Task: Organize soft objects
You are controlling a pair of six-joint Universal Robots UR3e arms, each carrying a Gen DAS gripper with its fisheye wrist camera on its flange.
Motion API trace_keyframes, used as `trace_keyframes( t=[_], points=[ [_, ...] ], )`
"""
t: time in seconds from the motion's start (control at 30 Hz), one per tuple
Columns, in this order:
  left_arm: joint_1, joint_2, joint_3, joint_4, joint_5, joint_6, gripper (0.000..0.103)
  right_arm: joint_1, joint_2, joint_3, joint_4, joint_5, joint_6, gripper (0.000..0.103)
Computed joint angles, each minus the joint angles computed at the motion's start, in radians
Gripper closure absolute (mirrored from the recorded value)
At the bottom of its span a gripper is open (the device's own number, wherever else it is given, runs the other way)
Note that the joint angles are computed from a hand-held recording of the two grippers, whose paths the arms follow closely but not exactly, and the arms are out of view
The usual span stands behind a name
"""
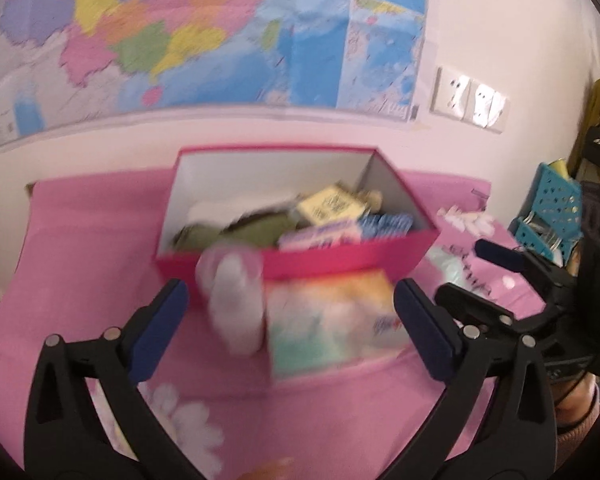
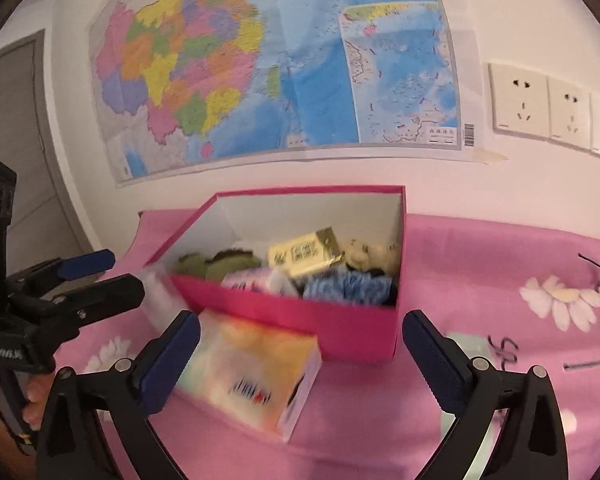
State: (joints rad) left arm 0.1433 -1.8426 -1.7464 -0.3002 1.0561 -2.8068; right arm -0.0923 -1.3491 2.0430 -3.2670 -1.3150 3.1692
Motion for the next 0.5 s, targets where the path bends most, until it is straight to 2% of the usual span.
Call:
trace_keyframes(
  t=[0.2, 0.37, 0.5],
  points=[
    [0.038, 0.082, -0.18, 0.077, 0.06, 0.021, 0.001, 0.1, -0.032, 0.104, -0.086, -0.104, -0.01, 0.0],
    [0.049, 0.114, -0.258, 0.131, 0.113, 0.022, 0.001, 0.138, -0.052, 0.161, -0.127, -0.122, 0.016, 0.0],
    [0.052, 0.123, -0.277, 0.121, 0.129, 0.009, 0.001, 0.159, -0.051, 0.171, -0.123, -0.138, 0.022, 0.0]
  ],
)
